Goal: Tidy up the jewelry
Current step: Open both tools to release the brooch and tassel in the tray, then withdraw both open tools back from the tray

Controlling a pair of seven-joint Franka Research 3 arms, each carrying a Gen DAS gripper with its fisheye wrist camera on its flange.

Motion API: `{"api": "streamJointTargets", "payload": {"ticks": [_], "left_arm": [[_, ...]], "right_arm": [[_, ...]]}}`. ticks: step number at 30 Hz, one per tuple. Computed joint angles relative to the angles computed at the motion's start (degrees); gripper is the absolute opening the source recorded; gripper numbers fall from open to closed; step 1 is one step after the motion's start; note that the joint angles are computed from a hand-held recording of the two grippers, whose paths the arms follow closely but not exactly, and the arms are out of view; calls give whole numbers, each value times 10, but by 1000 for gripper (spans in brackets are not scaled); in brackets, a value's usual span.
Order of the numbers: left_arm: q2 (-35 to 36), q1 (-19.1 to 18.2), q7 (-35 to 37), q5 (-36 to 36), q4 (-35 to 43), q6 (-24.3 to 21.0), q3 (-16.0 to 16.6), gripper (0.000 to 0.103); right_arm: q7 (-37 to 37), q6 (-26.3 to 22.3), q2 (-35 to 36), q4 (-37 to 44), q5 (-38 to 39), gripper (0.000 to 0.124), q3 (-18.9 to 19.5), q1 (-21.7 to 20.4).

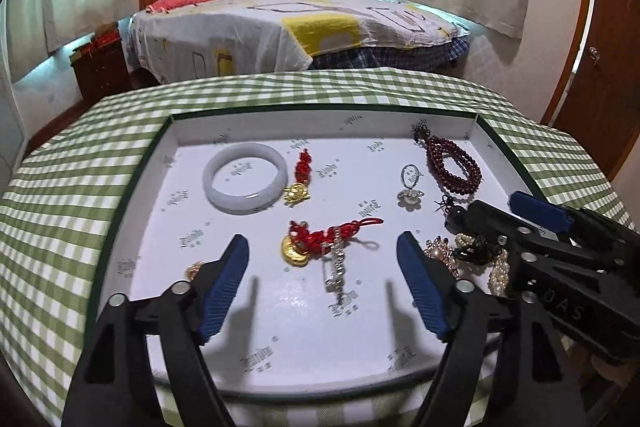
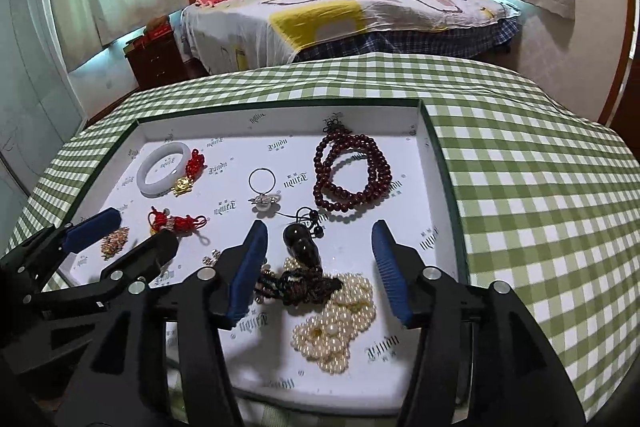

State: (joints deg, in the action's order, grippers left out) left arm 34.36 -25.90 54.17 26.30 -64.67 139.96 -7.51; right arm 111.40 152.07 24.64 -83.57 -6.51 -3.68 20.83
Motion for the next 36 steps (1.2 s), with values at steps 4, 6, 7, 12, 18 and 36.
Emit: {"api": "streamJointTargets", "payload": {"ticks": [4, 6, 7, 12, 18, 36], "left_arm": [[-43, -1, -17, 17, -54, 14, 4, 78], [-72, -6, -35, 39, -88, 16, 8, 79], [-87, -5, -42, 46, -107, 21, 6, 79], [-154, 8, -71, 67, -191, 43, -11, 79], [-228, 19, -116, 99, -263, 44, -31, 81], [-422, 74, -253, 219, -381, -14, -101, 84]], "right_arm": [[23, 12, -37, -45, -20, 65, -7, 12], [37, 14, -62, -73, -34, 66, -7, 17], [43, 16, -71, -84, -40, 67, -5, 18], [75, 22, -129, -148, -74, 70, 10, 17], [109, 27, -199, -211, -117, 72, 37, 7], [208, 36, -387, -312, -240, 79, 147, -83]]}}
